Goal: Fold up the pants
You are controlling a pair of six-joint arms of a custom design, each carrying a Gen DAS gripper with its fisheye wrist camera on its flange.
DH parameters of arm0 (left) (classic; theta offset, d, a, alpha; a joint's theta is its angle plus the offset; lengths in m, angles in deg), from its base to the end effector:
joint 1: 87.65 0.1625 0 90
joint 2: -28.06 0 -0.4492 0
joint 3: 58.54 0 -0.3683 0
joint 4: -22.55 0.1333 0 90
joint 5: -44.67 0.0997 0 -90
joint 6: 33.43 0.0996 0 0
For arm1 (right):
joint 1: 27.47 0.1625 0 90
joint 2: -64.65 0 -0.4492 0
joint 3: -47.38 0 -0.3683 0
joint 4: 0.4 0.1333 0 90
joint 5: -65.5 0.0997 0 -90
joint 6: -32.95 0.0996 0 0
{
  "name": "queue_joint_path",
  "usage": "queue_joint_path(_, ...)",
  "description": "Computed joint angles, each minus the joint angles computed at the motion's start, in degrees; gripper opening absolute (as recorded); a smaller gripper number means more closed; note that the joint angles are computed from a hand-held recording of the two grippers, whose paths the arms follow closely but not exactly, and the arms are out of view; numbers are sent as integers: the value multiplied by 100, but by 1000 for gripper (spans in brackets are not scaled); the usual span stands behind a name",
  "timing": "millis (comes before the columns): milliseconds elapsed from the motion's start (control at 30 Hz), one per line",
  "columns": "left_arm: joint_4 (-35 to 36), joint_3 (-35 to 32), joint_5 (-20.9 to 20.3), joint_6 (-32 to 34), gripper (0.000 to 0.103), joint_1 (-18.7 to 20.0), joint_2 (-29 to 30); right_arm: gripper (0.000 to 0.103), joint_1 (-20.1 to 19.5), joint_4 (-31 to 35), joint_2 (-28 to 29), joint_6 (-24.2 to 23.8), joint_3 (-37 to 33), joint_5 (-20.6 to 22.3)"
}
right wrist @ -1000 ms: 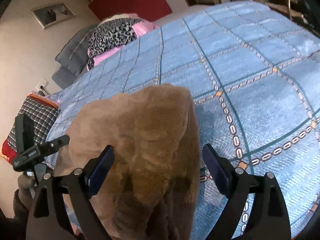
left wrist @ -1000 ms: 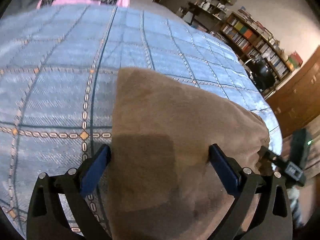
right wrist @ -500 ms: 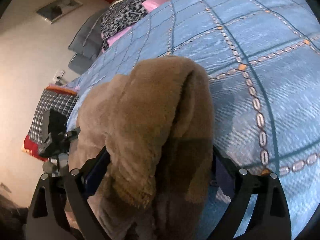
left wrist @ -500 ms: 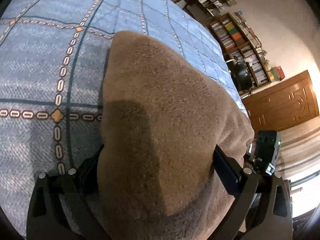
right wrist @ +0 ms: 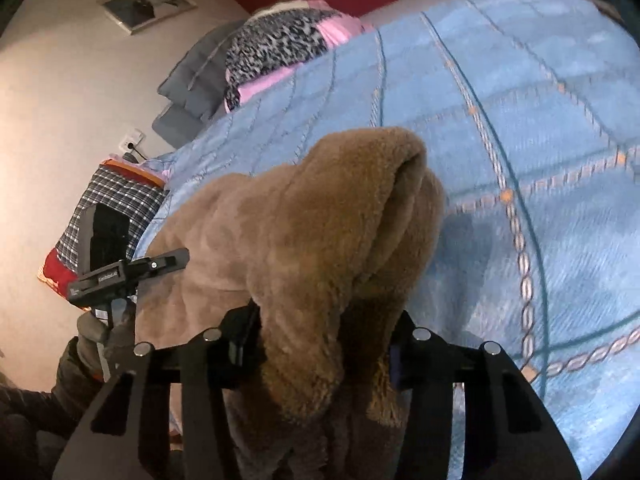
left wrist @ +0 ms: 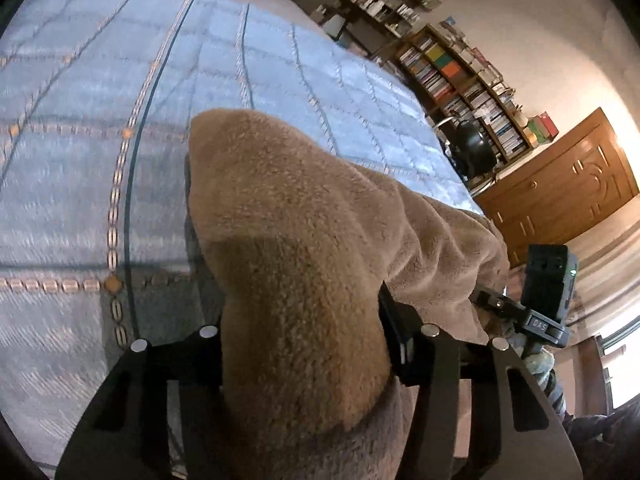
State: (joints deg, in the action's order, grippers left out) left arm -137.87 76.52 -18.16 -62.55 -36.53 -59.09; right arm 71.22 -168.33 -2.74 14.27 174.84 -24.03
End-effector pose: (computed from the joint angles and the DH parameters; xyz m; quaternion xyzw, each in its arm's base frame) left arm -0.1089 -0.4199 0.2941 0.0354 0.9538 -0.2861 0.0849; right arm 0.2054 -0.4561 0.1938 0.2343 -0.9597 0.1550 0.0095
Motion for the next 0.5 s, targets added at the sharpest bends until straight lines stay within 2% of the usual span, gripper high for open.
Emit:
queue_joint_path(167, -290, -456, 246, 396, 54, -24, 298, 48, 203, -95, 71, -134, -435, -17)
queue_joint_path(233, -382, -809, 272, 633, 54, 81, 564, 48, 243, -84, 211, -143, -736, -53)
queue_joint_path(500, -456, -2191, -29, 1451, 54, 729, 1472, 48, 269, 38, 1014, -126, -2142, -261)
